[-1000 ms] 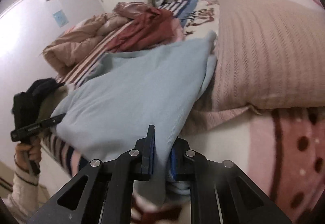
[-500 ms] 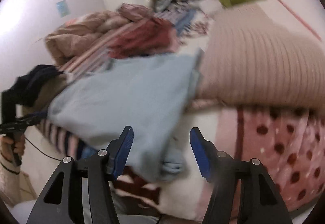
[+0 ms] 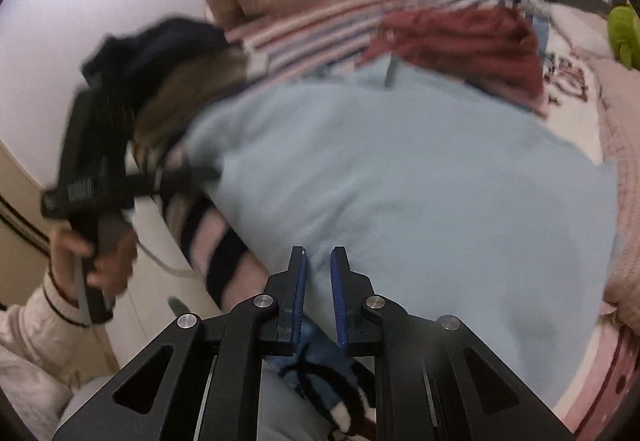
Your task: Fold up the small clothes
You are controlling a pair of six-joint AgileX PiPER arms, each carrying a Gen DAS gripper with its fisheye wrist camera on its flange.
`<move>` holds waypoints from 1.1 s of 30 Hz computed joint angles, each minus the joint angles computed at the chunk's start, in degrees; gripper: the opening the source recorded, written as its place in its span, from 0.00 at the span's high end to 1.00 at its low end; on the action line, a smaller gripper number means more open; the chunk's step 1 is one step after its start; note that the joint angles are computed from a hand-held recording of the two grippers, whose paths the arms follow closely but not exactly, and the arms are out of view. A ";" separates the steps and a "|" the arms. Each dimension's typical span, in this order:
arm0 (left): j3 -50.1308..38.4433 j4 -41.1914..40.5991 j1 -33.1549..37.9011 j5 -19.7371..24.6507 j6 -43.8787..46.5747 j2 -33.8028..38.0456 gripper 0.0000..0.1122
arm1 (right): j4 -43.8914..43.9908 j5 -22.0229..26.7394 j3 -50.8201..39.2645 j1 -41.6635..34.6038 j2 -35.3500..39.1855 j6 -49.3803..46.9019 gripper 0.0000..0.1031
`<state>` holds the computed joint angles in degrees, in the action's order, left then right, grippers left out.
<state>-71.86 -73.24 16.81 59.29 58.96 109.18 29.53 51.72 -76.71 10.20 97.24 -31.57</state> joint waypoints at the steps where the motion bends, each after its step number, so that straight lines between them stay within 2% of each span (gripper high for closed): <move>1: -0.84 0.25 -0.99 -1.81 -0.92 0.33 0.50 | -0.59 -0.06 0.32 0.15 0.50 0.39 0.92; 4: -3.31 0.51 -2.72 -4.22 -2.81 1.11 0.71 | 1.13 -2.03 1.56 -0.24 1.09 -0.15 0.92; 6: -4.61 1.43 -2.90 -3.76 -2.27 0.15 0.76 | 5.11 -0.57 2.39 -2.56 0.12 -1.92 0.89; 7: -4.94 2.53 -3.58 -4.66 -1.37 -1.04 0.78 | 7.64 0.46 3.15 -4.21 -1.01 -3.46 0.83; 10: -5.90 5.63 -5.98 -6.95 0.59 -4.31 0.80 | 12.27 -1.78 8.81 -9.26 -7.91 -7.57 0.65; 12: -7.26 6.67 -7.82 -6.91 1.83 -5.62 0.80 | 11.36 -4.91 14.06 -13.72 -14.67 -7.83 0.64; 14: -8.50 7.38 -10.67 -6.48 3.53 -6.78 0.81 | 11.80 -6.04 17.56 -17.85 -18.87 -8.83 0.64; 18: -12.94 10.45 -19.68 -3.95 3.57 -6.51 0.83 | 16.56 -4.22 23.62 -29.71 -25.24 -14.26 0.63; 19: -15.82 12.49 -23.31 -1.25 2.91 -4.42 0.83 | 17.98 -2.90 24.51 -32.56 -25.89 -15.73 0.62; 21: -19.45 17.64 -28.84 0.32 0.22 -1.08 0.83 | 19.61 -0.38 25.01 -36.27 -26.07 -17.60 0.62; 22: -21.91 22.80 -32.35 0.82 -2.74 1.30 0.83 | 19.75 0.35 25.00 -37.49 -25.86 -18.15 0.62; 23: -22.47 26.48 -34.92 0.02 -4.15 2.52 0.83 | 19.38 0.48 25.38 -38.27 -25.98 -18.38 0.62; 24: -20.74 28.33 -36.98 -2.77 -3.27 2.19 0.83 | 18.97 0.04 25.91 -38.01 -26.41 -18.05 0.62; 25: -19.44 28.31 -37.49 -4.30 -1.80 1.31 0.78 | 18.99 0.30 26.14 -38.67 -26.45 -18.63 0.62; 26: -18.92 27.13 -36.90 -3.54 -0.62 0.62 0.73 | 19.14 0.40 26.27 -38.91 -26.48 -18.97 0.62; 27: -19.37 25.65 -35.75 -1.09 -0.60 0.49 0.60 | 19.69 0.62 26.27 -39.01 -26.48 -19.35 0.62; 28: -20.44 22.73 -33.34 3.64 -0.25 0.59 0.52 | 20.48 0.93 26.11 -39.20 -26.34 -19.91 0.62; 29: -20.35 21.15 -31.51 6.25 0.63 -0.19 0.50 | 21.59 1.17 25.84 -39.27 -26.04 -20.79 0.62; 31: -18.88 18.97 -28.45 7.79 3.22 -2.30 0.40 | 23.77 0.72 24.92 -37.62 -25.39 -22.07 0.61; 33: -17.11 17.09 -24.71 8.35 4.36 -4.80 0.32 | 24.82 -0.36 23.93 -35.02 -24.66 -21.87 0.55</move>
